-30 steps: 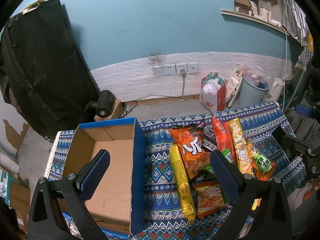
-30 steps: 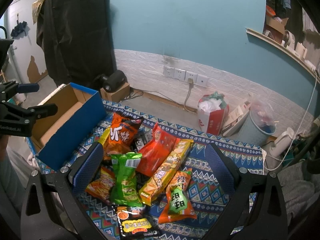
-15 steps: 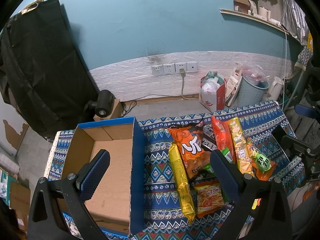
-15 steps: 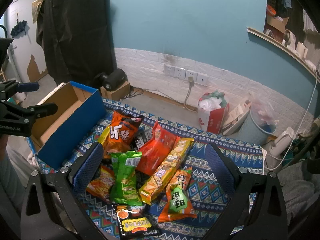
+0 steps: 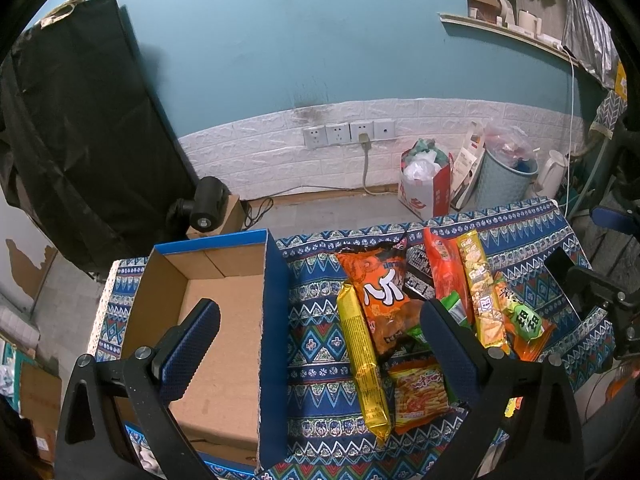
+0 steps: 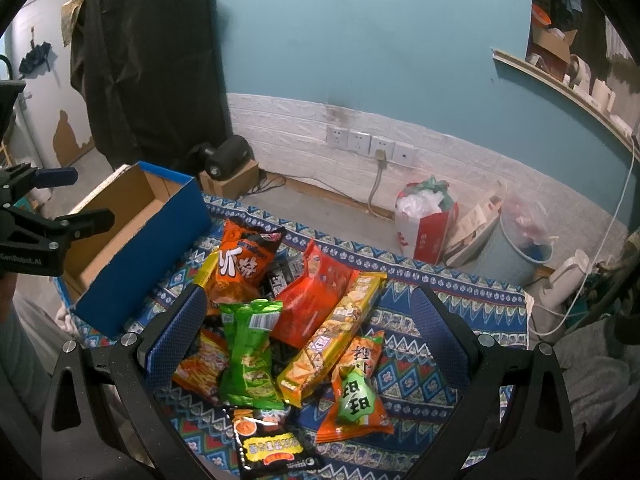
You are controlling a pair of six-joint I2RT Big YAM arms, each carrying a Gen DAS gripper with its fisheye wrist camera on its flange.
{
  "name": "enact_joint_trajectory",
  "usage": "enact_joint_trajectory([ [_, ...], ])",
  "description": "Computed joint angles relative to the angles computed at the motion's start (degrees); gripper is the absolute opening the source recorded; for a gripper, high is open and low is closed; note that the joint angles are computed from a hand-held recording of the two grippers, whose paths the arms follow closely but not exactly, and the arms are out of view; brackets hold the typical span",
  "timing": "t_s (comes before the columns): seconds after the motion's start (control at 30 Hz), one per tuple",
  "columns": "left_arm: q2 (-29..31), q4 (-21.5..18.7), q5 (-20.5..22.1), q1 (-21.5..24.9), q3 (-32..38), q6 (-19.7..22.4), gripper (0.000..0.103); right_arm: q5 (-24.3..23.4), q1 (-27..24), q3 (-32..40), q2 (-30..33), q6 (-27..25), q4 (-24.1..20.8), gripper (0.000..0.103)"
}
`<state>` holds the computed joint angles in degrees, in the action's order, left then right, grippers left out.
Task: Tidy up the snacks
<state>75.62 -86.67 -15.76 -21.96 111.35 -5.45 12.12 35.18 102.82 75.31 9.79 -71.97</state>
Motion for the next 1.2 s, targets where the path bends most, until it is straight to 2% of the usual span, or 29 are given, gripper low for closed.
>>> enact_joint_trajectory([
  [0.67, 1.84, -1.05, 1.51, 0.63, -1.59, 0.34, 0.101, -0.28, -0.59, 0.77, 0.78, 0.27, -2.2, 0.1],
  [0.93, 2.8, -0.76, 1.67, 0.85, -5.15, 0.81, 0.101, -1.57, -3.41, -0.22, 2.28, 1.51, -4.57, 0.099],
  [1.03, 3.95, -1.51, 2.29, 1.21, -6.71, -0.51, 0.101, -2.4, -4.99, -1.5, 2.71, 2.3, -5.65, 0.099],
  [1.2, 5.82, -2.75, 5.77, 1.6, -8.77, -3.07, 0.101, -4.5, -7.57, -4.26, 3.12, 3.05, -6.62, 0.099],
])
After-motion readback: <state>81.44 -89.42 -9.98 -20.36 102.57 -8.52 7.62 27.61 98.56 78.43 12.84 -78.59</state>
